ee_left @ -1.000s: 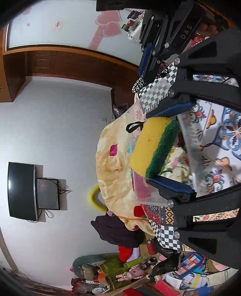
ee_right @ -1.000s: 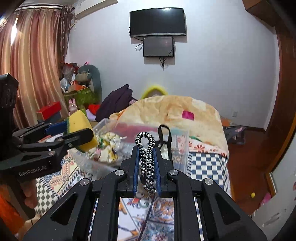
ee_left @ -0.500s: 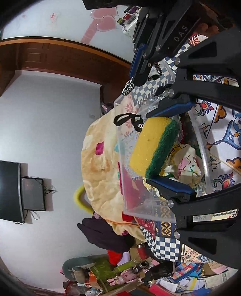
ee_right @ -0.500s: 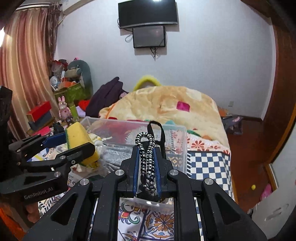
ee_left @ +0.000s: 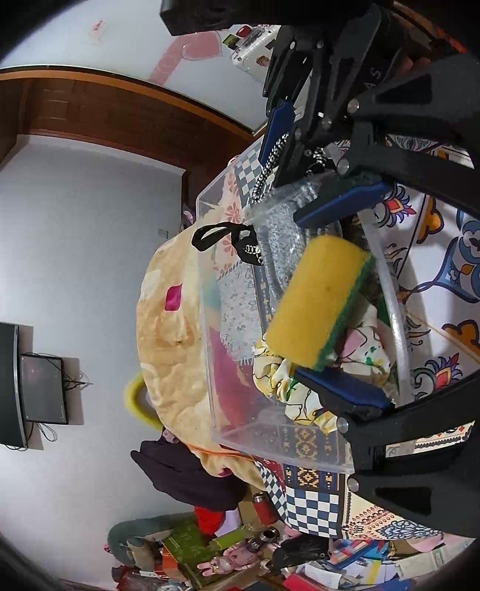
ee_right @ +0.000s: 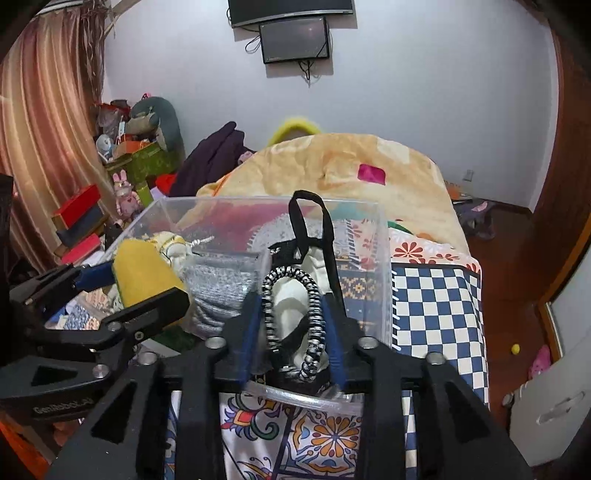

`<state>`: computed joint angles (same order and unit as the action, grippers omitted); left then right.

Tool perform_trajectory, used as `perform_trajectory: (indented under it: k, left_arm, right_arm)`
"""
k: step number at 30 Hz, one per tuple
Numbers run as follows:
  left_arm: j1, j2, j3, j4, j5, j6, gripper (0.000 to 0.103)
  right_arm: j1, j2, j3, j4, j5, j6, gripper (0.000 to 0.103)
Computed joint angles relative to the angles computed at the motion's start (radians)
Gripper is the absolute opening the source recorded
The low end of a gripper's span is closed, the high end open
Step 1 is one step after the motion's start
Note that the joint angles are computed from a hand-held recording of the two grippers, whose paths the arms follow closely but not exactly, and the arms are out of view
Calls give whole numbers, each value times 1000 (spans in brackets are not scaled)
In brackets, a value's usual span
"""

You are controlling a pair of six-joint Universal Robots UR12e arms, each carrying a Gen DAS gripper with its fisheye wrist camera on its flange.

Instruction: Organize soft objects

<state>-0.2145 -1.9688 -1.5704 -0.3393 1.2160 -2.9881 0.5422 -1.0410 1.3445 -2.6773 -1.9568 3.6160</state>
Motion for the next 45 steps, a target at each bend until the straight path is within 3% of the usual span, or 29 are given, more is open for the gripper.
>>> perform_trajectory:
  k: [3, 13, 20, 27, 29, 33, 35, 38, 42, 45]
  left_arm:
    - [8, 9, -9, 3, -22, -13, 75]
    - [30, 65, -55, 88, -78, -27, 76]
    - [44, 100, -78, 139, -106, -44, 76]
    - [66, 160, -128, 305, -139, -94, 76]
    - [70, 174, -139, 347, -141, -107, 79]
    - [76, 198, -161, 415, -141, -125, 83]
    - [79, 210, -173, 445, -139, -130, 87]
    - [82, 224, -185, 482, -137, -144, 95]
    - [83, 238, -198, 516, -127, -157, 101]
    - [88, 247, -207, 526, -130, -162, 102]
  right_arm:
    - [2, -3, -1, 9, 1, -18, 35]
    - [14, -20, 10, -51, -42, -59, 58]
    - [20, -35, 23, -109, -59, -62, 59]
    - [56, -66, 44, -260, -131, -155, 59]
    - [66, -69, 48, -311, -151, -186, 68]
    - [89, -72, 51, -418, -186, -246, 70]
    - [98, -72, 50, -449, -193, -265, 71]
    - [109, -71, 48, -495, -208, -294, 84]
    - [117, -66, 46, -529, -207, -314, 85]
    - [118, -63, 48, -545, -207, -316, 97]
